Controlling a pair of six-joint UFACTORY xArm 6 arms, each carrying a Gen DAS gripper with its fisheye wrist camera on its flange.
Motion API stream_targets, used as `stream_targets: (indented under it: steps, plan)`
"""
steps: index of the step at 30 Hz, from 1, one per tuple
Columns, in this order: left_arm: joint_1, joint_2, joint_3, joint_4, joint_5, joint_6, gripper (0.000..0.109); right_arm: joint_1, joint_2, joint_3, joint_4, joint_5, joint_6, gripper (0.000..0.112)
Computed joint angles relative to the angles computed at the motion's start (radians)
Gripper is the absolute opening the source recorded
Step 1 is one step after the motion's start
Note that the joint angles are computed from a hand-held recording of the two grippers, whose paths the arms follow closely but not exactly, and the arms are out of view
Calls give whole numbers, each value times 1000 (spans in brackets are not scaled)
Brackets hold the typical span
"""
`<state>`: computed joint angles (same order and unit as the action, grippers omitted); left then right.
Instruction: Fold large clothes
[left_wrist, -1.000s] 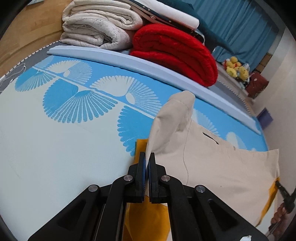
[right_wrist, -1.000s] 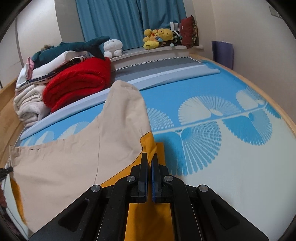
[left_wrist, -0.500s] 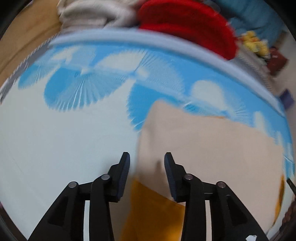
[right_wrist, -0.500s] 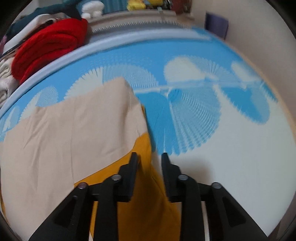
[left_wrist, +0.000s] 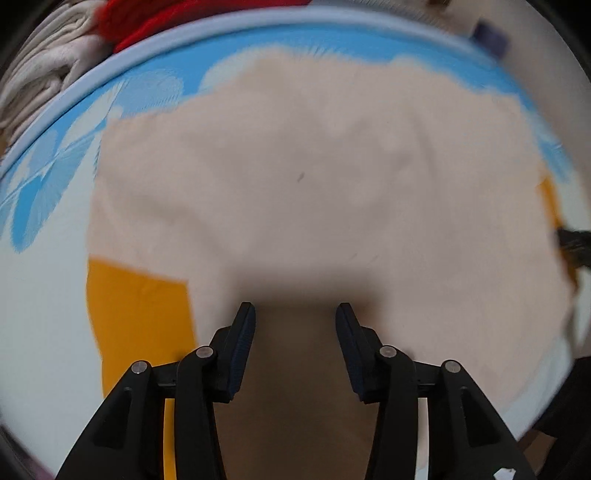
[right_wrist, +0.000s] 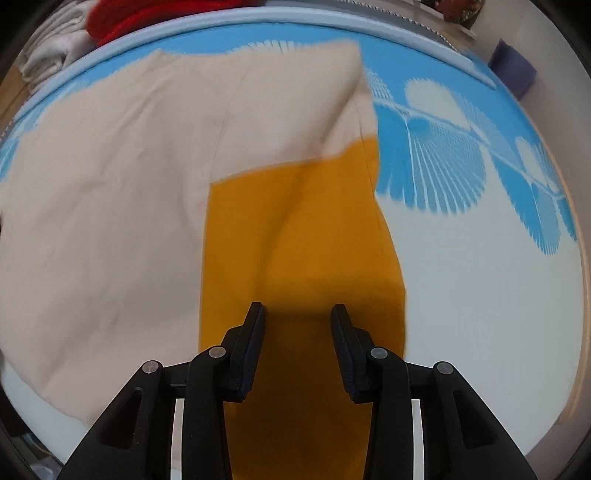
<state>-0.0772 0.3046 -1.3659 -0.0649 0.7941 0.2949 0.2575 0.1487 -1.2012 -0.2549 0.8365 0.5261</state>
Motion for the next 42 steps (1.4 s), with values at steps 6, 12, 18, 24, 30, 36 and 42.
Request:
stream_targets:
  steps: [6,12,18,24,30,36,42]
  plan:
    - [-6,-102,51,-53,-15,31,40,27,-84,50,-37,35,173,38]
    - [55,-49,-23,16,127,-36,37,112,-51,-40,-190,318,366,38]
    - [97,-81,-17,-50,132,3,37,285,-100,-55,-403,148,587,38]
    - [104,-98,0,-59,139,36,37,379,97,-231,-247,-18,349,38]
    - [108,-110,-8,-119,142,93,37,391,193,-362,-131,126,284,38]
    - [102,-81,-32,-97,163,107,37,364,-20,-163,-451,217,615,38]
    - [95,-17,-58,9,205,12,37,214,-116,12,-170,406,619,38]
